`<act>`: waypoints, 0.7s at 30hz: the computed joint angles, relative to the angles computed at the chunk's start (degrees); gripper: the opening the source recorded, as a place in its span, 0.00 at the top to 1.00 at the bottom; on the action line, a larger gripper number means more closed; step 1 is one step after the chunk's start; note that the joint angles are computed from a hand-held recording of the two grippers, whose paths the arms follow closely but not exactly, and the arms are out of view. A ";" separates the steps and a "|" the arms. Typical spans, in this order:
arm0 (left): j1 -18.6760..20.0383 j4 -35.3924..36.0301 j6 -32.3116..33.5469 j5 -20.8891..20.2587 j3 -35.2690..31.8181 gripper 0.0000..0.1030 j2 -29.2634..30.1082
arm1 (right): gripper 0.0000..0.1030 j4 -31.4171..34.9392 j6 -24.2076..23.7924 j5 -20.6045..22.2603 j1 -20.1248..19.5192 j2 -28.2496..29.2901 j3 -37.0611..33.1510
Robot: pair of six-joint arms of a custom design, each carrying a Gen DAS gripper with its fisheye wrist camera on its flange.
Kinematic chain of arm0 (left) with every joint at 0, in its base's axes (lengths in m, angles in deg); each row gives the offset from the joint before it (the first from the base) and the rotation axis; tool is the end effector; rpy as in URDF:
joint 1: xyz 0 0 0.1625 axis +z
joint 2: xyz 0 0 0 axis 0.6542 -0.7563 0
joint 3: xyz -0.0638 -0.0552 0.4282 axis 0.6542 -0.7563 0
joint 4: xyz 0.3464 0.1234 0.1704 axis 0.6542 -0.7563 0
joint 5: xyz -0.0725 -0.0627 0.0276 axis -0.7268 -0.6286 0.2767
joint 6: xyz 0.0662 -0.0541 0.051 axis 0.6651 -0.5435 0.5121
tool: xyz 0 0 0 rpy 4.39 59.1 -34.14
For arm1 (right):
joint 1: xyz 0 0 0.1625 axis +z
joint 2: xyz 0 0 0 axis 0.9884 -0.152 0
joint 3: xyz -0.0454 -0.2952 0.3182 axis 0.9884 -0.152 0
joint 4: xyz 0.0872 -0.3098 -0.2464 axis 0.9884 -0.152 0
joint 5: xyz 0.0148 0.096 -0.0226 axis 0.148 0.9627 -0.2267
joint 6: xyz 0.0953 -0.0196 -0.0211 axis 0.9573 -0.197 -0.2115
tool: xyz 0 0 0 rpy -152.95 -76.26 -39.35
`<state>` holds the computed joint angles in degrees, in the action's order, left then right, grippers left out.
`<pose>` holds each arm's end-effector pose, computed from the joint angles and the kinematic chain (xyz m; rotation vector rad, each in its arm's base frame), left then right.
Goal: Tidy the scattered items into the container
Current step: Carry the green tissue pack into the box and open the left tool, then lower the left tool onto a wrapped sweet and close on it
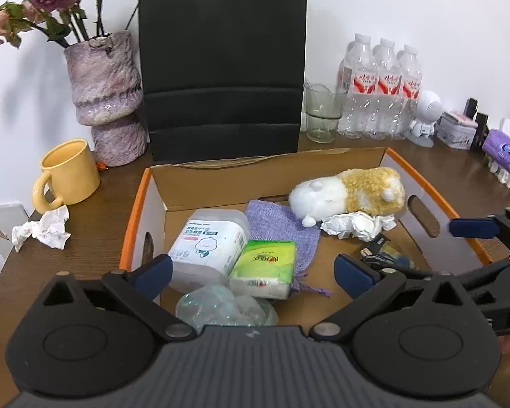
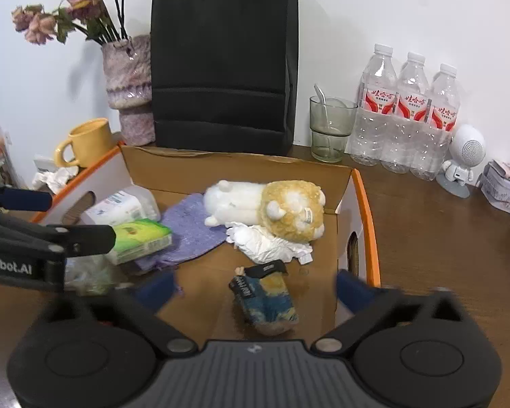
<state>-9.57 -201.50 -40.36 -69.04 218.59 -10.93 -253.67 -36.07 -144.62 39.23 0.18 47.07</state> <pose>-0.1753 -0.3558 0.2473 0.7085 2.2602 -0.9020 0.2814 -0.3467 0.1038 0.6315 -2.2720 0.9437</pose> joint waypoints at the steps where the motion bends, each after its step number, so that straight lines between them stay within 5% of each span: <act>1: -0.38 1.04 -1.02 0.05 0.18 0.00 -0.93 | 0.00 0.23 0.76 -0.15 0.29 -0.37 0.31; 12: -7.17 14.57 -7.53 1.91 4.38 0.00 -15.55 | 0.00 -4.65 1.54 -3.07 5.18 -1.75 5.13; 21: -13.45 44.38 -19.89 0.67 8.04 0.00 -38.64 | 0.00 -17.20 -0.28 -4.21 7.09 3.56 12.59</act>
<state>-23.02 -157.12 -60.25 -68.37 226.62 -49.57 -270.87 -36.36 -148.83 46.31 3.75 59.66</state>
